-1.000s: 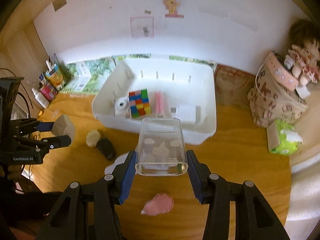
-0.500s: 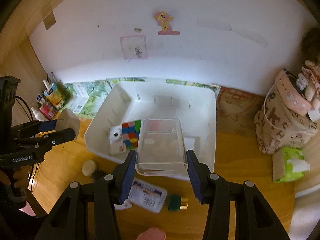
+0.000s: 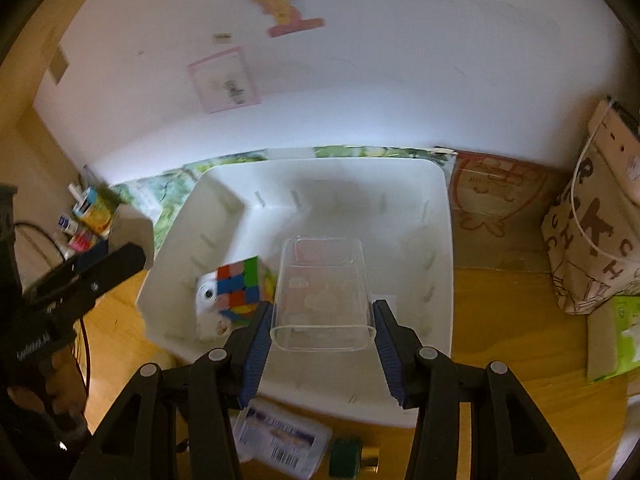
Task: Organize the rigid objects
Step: 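Carry the beige block with the left tool while the right tool carries the clear box to the bin, then open both tools to drop the beige block and clear box into the bin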
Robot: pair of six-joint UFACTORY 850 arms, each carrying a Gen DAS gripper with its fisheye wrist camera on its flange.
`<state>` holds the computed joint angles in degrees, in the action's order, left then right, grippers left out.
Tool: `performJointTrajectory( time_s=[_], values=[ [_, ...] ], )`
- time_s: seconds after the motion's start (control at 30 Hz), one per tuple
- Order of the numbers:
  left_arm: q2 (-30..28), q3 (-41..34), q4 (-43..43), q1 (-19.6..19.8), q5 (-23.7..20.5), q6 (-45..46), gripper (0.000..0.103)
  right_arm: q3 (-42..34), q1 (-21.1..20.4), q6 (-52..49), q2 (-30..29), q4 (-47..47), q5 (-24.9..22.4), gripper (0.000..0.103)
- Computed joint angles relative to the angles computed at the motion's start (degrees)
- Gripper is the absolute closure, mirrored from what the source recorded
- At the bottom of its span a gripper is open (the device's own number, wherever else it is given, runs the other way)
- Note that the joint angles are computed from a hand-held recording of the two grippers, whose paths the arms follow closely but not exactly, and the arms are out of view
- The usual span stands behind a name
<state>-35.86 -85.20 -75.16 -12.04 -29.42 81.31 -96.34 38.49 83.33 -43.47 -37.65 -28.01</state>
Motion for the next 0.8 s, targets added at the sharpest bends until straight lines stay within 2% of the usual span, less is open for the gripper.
performJointTrajectory(
  time_s=[0.1,0.27,0.4,0.6,0.63,0.73,0.8],
  values=[
    [-0.6,0.5,-3.9,-0.8,2.4,4.3,0.035,0.7,-0.7,3.7,-0.6,-2.3,1.4,0.053],
    [-1.2,1.2,-10.3,-1.3,3.9,10.4,0.035,2.0,-1.2,11.6,-1.3,-8.6,3.9,0.053],
    [-1.0,2.5,-17.5,-1.5,4.8,18.8,0.035,2.8,-1.3,19.0,-1.5,-14.6,5.3,0.053],
    [-1.5,2.1,-16.9,-1.9,6.1,18.2,0.035,2.5,-1.4,21.8,-2.1,-16.6,6.2,0.052],
    [-1.5,2.1,-16.8,-1.9,6.1,18.0,0.034,2.7,-1.4,23.4,-2.0,-18.2,6.6,0.051],
    [-1.7,1.6,-14.4,-1.7,5.2,15.3,0.022,3.4,-0.9,29.7,-1.5,-24.7,5.4,0.032],
    [-1.5,1.7,-14.9,-1.4,4.3,14.9,0.021,4.2,-0.3,34.6,-0.7,-30.0,3.7,0.03]
  ],
)
